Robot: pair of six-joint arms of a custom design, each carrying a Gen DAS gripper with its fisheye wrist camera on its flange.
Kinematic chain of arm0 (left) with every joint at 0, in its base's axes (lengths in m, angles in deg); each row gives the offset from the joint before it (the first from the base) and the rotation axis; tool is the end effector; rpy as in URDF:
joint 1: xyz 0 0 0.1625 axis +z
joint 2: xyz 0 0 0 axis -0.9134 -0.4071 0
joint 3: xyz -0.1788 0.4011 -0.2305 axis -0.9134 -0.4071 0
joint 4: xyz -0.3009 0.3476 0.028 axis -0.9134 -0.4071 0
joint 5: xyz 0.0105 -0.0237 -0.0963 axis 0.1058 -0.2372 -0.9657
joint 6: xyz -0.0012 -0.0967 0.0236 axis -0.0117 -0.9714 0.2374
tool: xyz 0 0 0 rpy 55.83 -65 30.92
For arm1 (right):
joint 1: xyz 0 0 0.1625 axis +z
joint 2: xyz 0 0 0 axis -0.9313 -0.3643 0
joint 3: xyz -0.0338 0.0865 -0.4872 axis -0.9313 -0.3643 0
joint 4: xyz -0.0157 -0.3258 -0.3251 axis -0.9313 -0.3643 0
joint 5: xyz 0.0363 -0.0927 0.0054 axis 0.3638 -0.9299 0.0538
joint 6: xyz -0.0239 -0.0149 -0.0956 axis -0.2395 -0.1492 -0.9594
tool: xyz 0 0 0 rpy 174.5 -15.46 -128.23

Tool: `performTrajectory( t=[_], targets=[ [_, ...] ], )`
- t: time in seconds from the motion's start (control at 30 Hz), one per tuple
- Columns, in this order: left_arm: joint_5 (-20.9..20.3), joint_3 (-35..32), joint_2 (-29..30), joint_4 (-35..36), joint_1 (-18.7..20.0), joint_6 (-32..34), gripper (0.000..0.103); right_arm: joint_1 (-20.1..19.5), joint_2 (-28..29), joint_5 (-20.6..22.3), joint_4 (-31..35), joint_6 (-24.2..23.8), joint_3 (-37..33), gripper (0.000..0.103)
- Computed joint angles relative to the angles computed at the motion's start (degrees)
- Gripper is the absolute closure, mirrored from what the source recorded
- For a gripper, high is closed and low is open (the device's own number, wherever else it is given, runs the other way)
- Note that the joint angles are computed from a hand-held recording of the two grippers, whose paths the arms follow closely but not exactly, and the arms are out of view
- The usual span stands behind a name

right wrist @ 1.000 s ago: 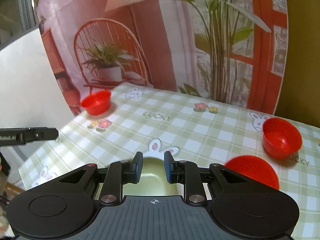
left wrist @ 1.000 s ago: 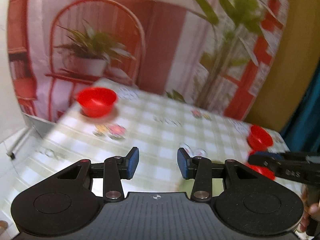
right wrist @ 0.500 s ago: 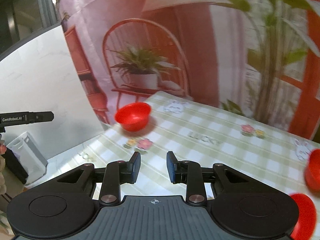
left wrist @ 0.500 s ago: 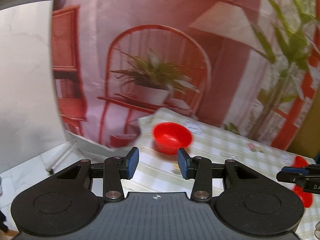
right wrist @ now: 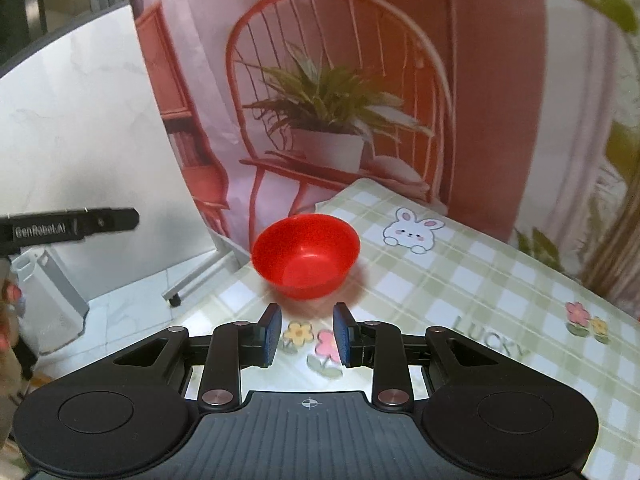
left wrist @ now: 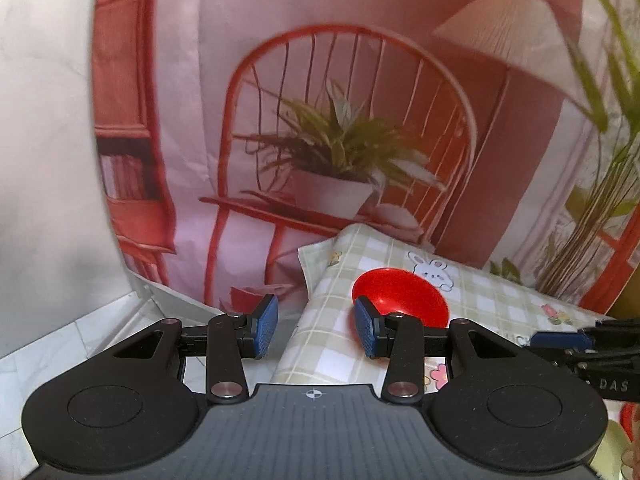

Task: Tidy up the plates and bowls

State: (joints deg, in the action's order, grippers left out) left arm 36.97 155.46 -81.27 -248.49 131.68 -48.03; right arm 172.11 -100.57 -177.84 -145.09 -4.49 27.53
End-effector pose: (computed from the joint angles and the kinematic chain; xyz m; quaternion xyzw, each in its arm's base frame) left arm -0.0138 -0.5663 0.2220 -0.0352 0.7647 -0.5232 0.3745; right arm 0.2980 -0.7751 -0.0584 0.3520 -0.8794 0.2726 0.1685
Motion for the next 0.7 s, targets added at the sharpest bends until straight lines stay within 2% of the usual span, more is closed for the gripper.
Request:
performTrajectory(
  t=[0.3,0.53,0.7],
  targets=[
    [-10.89,-6.49,2.89,7.48,7.25,-1.22,0.059,-1.29,7.21,-2.7,7.01,3.74,-13.11,0.076],
    [-14.51,-10.84,5.02,11.25,10.7,-2.97,0.059,-1.98,11.08,-3.36,9.85,5.86,-20.59,0.076],
    [-15.94,-12.75,5.96,12.64,12.04,-4.32,0.059,-2.54,12.55,-2.53,11.52,7.82,-23.12,0.076]
  ],
)
